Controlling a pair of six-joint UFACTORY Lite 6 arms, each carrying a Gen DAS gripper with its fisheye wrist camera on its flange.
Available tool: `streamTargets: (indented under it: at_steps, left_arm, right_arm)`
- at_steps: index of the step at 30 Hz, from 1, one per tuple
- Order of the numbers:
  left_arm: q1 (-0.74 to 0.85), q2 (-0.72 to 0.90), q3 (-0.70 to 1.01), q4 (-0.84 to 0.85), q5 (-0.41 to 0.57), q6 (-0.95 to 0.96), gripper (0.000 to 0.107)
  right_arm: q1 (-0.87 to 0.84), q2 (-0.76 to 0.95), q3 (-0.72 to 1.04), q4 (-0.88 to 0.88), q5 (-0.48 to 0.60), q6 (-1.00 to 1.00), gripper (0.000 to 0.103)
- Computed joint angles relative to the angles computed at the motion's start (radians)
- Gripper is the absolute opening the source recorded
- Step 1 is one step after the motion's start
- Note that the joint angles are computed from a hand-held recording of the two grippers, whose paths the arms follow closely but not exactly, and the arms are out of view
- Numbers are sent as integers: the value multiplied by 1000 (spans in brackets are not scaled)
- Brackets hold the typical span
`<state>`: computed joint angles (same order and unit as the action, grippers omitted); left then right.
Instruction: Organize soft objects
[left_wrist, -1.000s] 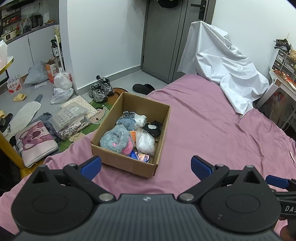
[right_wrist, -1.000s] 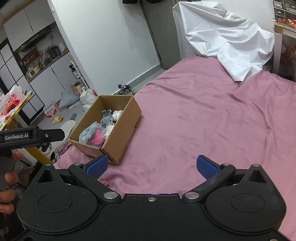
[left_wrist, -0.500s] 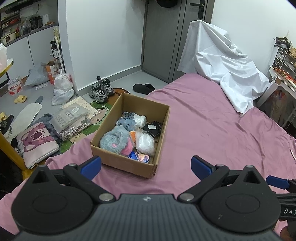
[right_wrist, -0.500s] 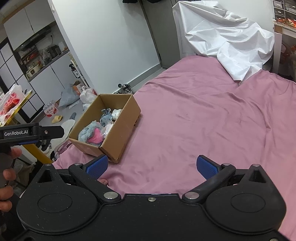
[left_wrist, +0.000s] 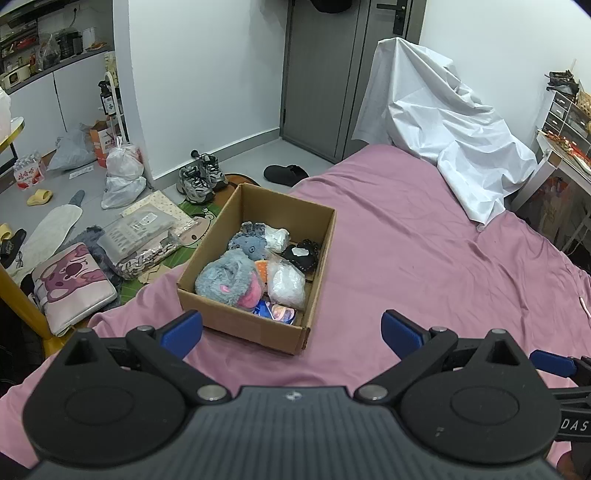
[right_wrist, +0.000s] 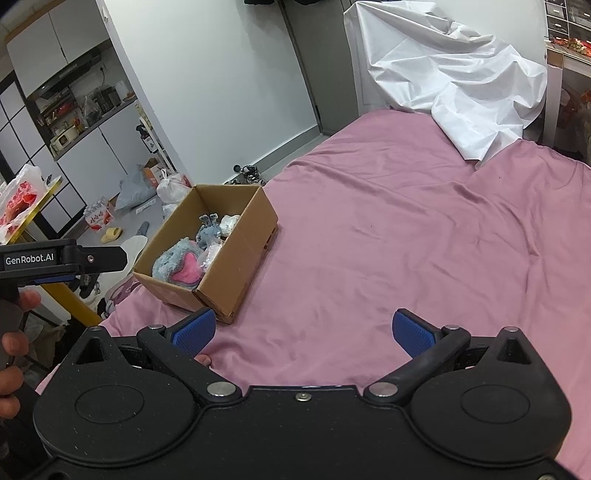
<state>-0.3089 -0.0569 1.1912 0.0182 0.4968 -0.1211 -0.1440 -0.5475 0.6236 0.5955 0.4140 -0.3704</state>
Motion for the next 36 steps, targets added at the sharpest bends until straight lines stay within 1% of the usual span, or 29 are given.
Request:
streamTargets:
  at_steps: [10, 24, 36]
  left_arm:
    - [-9, -13, -17, -1, -2, 6, 102]
    - [-13, -7, -10, 9, 1, -2, 102]
    - [-19, -18, -44, 8, -22, 5, 102]
  right_arm:
    - [-13, 3, 3, 18, 10, -30, 103]
    - [-17, 10, 11, 8, 12, -19, 103]
    - [-27, 4, 3, 16, 10, -27, 103]
